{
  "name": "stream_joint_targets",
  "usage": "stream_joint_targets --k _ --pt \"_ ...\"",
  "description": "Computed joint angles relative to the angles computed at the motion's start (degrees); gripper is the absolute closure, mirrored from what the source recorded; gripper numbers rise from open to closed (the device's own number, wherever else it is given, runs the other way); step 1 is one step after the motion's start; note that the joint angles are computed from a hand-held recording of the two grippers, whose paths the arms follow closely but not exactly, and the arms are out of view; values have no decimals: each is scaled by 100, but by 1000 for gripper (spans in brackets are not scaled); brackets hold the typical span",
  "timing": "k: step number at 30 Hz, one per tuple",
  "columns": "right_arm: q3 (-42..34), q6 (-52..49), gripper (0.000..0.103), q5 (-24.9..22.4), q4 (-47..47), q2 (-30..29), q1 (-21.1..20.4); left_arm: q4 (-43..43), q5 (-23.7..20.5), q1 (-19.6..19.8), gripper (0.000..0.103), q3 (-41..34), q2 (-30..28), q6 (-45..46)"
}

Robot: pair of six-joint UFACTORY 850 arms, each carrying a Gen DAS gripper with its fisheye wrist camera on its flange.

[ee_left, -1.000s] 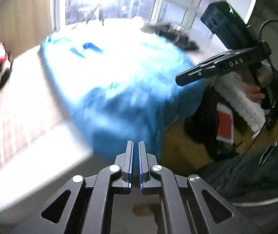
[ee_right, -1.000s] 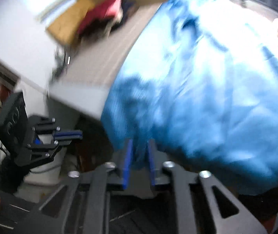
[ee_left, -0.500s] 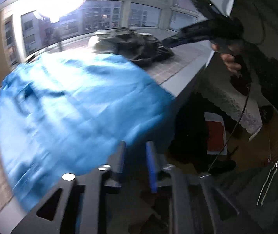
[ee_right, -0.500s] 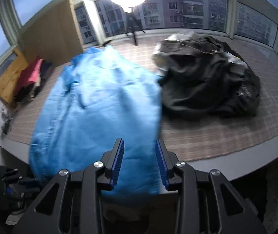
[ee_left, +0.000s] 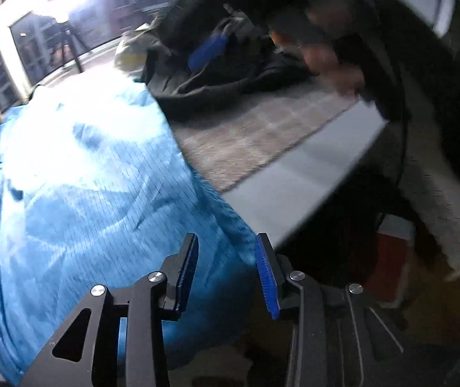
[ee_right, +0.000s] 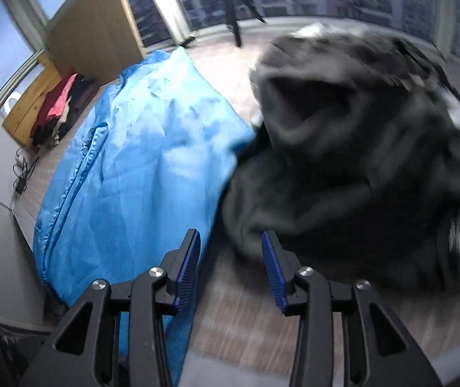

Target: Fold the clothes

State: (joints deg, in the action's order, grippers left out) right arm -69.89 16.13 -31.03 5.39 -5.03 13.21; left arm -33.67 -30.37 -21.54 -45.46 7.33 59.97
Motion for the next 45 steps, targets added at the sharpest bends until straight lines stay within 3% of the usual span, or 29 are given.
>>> stream_joint_targets --k 3,5,9,13,16,20,22,24,33,36,41,45 --pt "-458 -691 61 162 216 -382 -87 1344 630 -398 68 11 -152 -1609" --pt "-842 -1231 51 186 473 -702 -163 1935 888 -523 66 25 -203 -2394" --pt "-1733 -2147 50 -142 1140 -1552 -379 1119 593 -309 79 -103 -338 -1887" --pt "-2550 -2646 50 -811 1692 -2389 -595 767 359 -191 96 -147 -348 -1640" --pt "-2801 -2532 49 -1127 1168 -2664 -559 361 37 4 100 -247 -424 -1359" --pt "-2790 -2698 51 -1146 708 -2664 -398 89 -157 144 103 -301 -466 -1172" --pt "-2900 -2977 94 -1376 973 -2724 -390 -172 -311 253 103 -300 -468 -942" --pt "-3049 -2954 95 -1590 1017 -2783 -357 -404 -526 361 103 -335 -469 -783" --pt "-3361 -2013 98 -1554 1639 -2559 -374 -1843 -2011 1704 103 -530 -468 293" --pt "-3726 -1490 99 -1552 1453 -2595 -176 -2111 -2524 2329 103 -629 -511 556" --pt "-5061 -757 100 -1991 1000 -3205 356 -2255 -3188 3156 103 -742 -724 880" --pt "-6746 -140 101 -2792 -81 -4119 803 -2333 -3420 3264 103 -741 -907 956"
